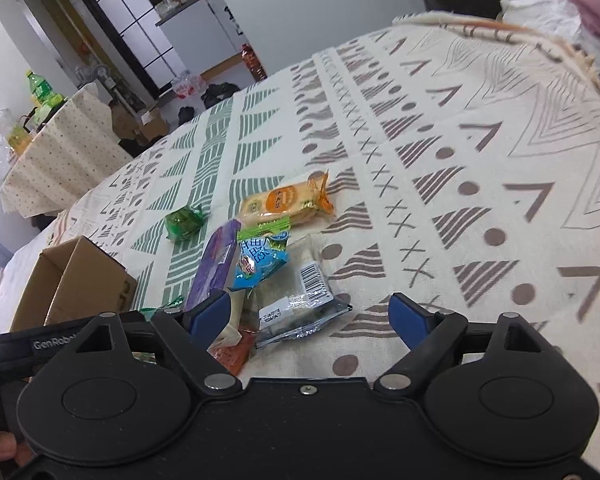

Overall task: Organize snacks
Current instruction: 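Grasp the round bread packet with the left gripper while the right gripper grasps the white wrapped pastry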

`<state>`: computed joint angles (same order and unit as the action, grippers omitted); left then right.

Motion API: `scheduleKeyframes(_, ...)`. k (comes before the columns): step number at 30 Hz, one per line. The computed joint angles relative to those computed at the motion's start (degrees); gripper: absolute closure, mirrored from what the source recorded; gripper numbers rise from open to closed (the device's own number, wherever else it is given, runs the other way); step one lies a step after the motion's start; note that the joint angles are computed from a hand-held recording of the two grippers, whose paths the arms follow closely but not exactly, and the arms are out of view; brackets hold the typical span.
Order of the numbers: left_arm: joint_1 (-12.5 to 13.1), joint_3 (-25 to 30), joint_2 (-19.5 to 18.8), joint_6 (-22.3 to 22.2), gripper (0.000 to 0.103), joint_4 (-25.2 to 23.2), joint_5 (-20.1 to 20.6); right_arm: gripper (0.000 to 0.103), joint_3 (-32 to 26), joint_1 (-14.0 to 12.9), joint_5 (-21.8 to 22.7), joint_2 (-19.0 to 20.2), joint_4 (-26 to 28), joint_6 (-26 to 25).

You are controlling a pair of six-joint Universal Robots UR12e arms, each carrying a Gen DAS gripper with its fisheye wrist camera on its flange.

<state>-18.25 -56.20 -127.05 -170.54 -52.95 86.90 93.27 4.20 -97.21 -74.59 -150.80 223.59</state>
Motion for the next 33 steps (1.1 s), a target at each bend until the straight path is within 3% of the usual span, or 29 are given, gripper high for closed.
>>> scheduleKeyframes(4,-0.4,0.5,-0.4,0.3,0.03,-0.3,0.2,0.018,-0.5,-0.2,0.9,0.9,-0.2,-2.1)
scheduleKeyframes(7,-0.8,0.7,-0.8,0.4,0.03,0.3,2.0,0.018,-0.6,-0.4,1.4,1.3,-0.5,-3.1)
scheduleKeyframes(12,-0.8,3.1,-2.4,-1.2,0.031,-4.4,3.8,0.018,-0.9,-0.7,2.5,1.9,-0.6,-4.5)
scheduleKeyframes(18,-1.0,3.7,-3.1,-0.8,0.031,-4.9,5.4,0.02,-2.0,-0.3,1.5,2.9,0.6,-7.3)
scheduleKeyframes(26,-0.4,5.2,-3.7,-3.3,0.031,-9.7,3.7,0.021,-4.1,0.5,-1.3,4.6,2.4,-12.2)
scheduleKeyframes(28,-0.3,5.4,-3.7,-3.8,0.033,-10.1,3.1,0.028,-4.5,0.9,-2.8,4.7,3.8,-13.6)
scheduleKeyframes(31,-0.2,5.1,-3.4,-4.2,0.053,-10.0,2.9,0.042,-4.6,1.2,-3.9,4.5,4.9,-14.6)
scheduleKeyframes(33,-0.1,5.0,-3.2,-4.7,0.055,-10.4,2.6,0.048,-4.4,1.2,-3.6,4.2,5.0,-14.3)
